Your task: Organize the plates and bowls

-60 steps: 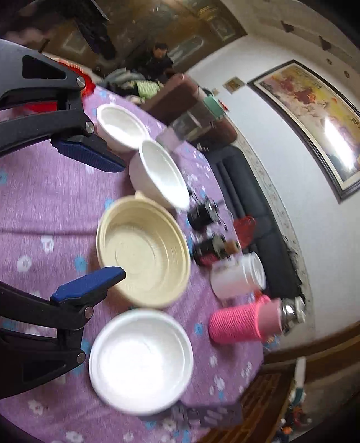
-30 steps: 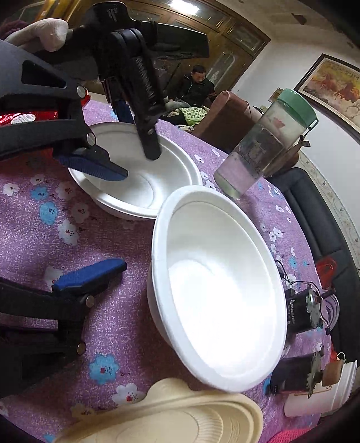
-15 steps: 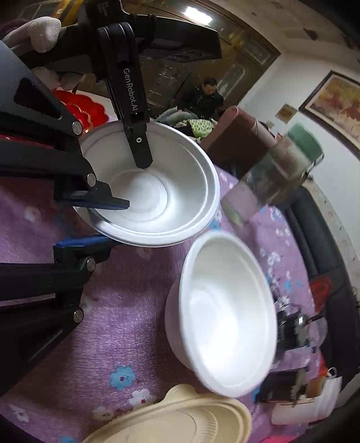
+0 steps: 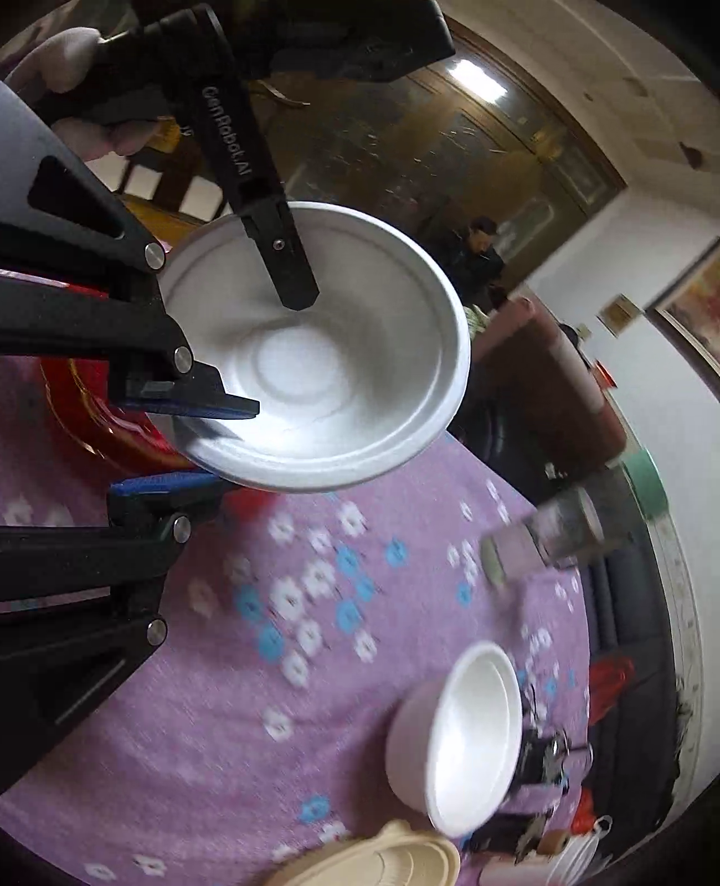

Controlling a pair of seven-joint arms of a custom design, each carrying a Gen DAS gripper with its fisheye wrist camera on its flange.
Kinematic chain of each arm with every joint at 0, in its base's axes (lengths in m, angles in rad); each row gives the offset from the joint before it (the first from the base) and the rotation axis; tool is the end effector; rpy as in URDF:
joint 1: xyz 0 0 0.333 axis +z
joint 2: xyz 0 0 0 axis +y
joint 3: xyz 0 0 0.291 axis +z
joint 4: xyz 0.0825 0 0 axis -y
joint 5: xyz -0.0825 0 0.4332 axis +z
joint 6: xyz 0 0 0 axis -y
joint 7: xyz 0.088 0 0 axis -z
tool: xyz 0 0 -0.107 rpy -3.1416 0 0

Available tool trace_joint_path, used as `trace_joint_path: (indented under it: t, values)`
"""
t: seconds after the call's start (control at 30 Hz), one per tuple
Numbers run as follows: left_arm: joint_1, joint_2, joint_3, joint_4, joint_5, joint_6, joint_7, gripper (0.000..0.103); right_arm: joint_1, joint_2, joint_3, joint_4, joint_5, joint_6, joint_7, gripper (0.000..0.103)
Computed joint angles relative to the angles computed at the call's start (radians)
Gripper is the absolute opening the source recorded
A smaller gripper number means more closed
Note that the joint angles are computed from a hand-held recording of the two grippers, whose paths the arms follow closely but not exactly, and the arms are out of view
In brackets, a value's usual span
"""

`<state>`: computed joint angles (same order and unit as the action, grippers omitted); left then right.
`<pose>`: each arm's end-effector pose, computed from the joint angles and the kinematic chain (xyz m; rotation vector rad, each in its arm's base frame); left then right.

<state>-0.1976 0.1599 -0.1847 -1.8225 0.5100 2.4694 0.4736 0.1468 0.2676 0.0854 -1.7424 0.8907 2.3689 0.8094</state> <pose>0.6373 -0.2518 0.4576 -2.2257 1.4733 -0.6377 0.6853 0.1672 0.4178 -1.9677 1.2538 0.1052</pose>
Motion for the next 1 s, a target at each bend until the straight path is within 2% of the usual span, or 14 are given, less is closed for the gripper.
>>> trace_joint_path:
  t: [0.17, 0.3, 0.4, 0.43, 0.47, 0.5, 0.53, 0.57, 0.7, 0.77, 0.83, 0.93, 1.0]
  values:
    - [0.002, -0.039, 0.007, -0.094, 0.033, -0.005, -0.075, 0.013, 0.032, -0.013, -0.001, -0.049, -0.069, 0.029, 0.007, 0.020]
    - [0.014, -0.041, 0.005, -0.133, 0.003, -0.004, -0.091, 0.016, 0.057, 0.008, -0.002, -0.051, -0.138, 0.031, 0.047, 0.020]
    - [0.013, -0.034, 0.004, -0.138, 0.016, -0.019, -0.112, 0.022, 0.066, 0.024, 0.000, -0.050, -0.165, 0.044, 0.061, 0.021]
    - [0.013, -0.036, 0.004, -0.143, 0.015, -0.013, -0.116, 0.031, 0.070, 0.025, 0.000, -0.054, -0.172, 0.058, 0.068, 0.021]
    - [0.015, -0.042, 0.004, -0.156, 0.015, 0.007, -0.123, 0.047, 0.074, 0.024, 0.001, -0.063, -0.175, 0.087, 0.072, 0.022]
    - [0.015, -0.047, 0.005, -0.163, 0.023, 0.018, -0.138, 0.055, 0.073, 0.023, 0.005, -0.067, -0.169, 0.099, 0.065, 0.023]
    - [0.014, -0.059, 0.008, -0.178, 0.043, 0.035, -0.167, 0.065, 0.072, 0.021, 0.008, -0.068, -0.165, 0.102, 0.059, 0.028]
    - [0.013, -0.066, 0.009, -0.187, 0.062, 0.047, -0.191, 0.066, 0.070, 0.022, 0.011, -0.066, -0.160, 0.104, 0.051, 0.035]
    - [0.013, -0.096, 0.009, -0.212, 0.121, 0.070, -0.256, 0.066, 0.063, -0.001, 0.024, -0.095, -0.109, 0.123, -0.002, 0.044]
    - [0.011, -0.112, 0.006, -0.225, 0.159, 0.072, -0.303, 0.066, 0.053, -0.025, 0.030, -0.123, -0.060, 0.128, -0.050, 0.054]
    - [0.003, -0.139, -0.001, -0.242, 0.230, 0.063, -0.381, 0.066, 0.049, -0.047, 0.032, -0.145, -0.011, 0.140, -0.099, 0.057]
    - [-0.008, -0.170, -0.021, -0.253, 0.327, 0.022, -0.480, 0.066, 0.036, -0.092, 0.031, -0.187, 0.092, 0.157, -0.185, 0.057]
    - [-0.027, -0.185, -0.046, -0.241, 0.424, -0.061, -0.559, 0.066, 0.032, -0.129, 0.022, -0.221, 0.157, 0.185, -0.245, 0.057]
